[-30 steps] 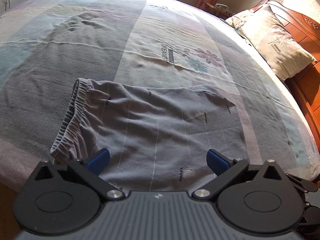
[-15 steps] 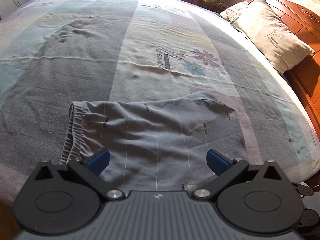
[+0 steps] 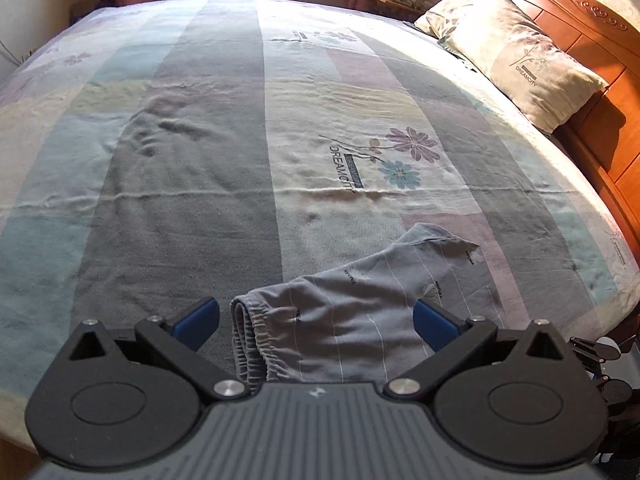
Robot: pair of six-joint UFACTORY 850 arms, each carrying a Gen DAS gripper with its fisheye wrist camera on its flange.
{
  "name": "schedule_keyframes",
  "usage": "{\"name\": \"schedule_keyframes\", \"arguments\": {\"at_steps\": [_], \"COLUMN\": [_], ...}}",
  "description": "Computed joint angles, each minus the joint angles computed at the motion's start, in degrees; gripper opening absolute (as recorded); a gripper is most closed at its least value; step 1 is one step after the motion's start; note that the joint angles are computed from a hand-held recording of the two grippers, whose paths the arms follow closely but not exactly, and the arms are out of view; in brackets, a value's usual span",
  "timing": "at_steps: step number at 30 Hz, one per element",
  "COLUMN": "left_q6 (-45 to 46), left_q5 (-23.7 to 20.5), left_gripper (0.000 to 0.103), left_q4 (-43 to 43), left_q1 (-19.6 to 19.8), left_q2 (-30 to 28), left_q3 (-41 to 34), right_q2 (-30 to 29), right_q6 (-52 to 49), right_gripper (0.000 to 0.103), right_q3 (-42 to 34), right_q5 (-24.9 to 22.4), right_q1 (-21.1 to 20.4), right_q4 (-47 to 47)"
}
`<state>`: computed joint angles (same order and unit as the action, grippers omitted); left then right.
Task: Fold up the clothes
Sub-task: 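Close the left tool on the elastic waistband of the folded pants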
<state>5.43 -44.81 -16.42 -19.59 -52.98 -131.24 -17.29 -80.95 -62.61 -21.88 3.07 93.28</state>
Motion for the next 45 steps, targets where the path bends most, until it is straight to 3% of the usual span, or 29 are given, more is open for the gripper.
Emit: {"name": "schedule_keyframes", "arguments": {"at_steps": [6, 10, 14, 23, 30, 33, 39, 45], "left_q6": [2.9, 8.9, 14.1, 17.2, 25.6, 25.5, 15.5, 20.5], "left_q5": [3.3, 2.0, -1.1, -5.0, -8.7, -10.2, -13.1, -18.6], "left_gripper": [0.102, 0.102, 0.102, 0.102, 0.102, 0.102, 0.102, 0.102], "left_q4": [-17.9, -30.2, -39.0, -48.7, -59.8, -61.6, -51.3, -54.0], "left_q1": [4.3, 6.5, 7.9, 9.3, 10.5, 11.0, 9.7, 10.0], "left_q2": [0.1, 0.0, -2.1, -8.1, -2.4, -4.0, -13.7, -11.1], "left_q3": [10.7, 14.4, 13.2, 6.4, 19.1, 17.6, -1.2, 4.7], "right_q2": [-0.9, -1.8, -3.2, -4.4, -4.3, -4.2, -3.8, -2.6], "right_q6": [4.7, 5.0, 7.7, 2.1, 0.2, 0.5, -1.7, -6.1], "right_gripper": [0.084, 0.084, 0.084, 0.084, 0.084, 0.084, 0.084, 0.085], "right_q3": [-1.2, -2.0, -3.5, -5.1, -5.3, -5.4, -5.6, -4.7], "right_q5": [0.9, 2.7, 3.8, 6.0, 8.1, 8.2, 9.3, 10.0], "right_q1": [-0.4, -0.4, -0.1, 0.5, 0.8, 0.8, 1.4, 1.7], "right_q4": [-3.5, -2.1, -3.8, 4.0, 5.6, 5.5, 6.7, 10.0]}}
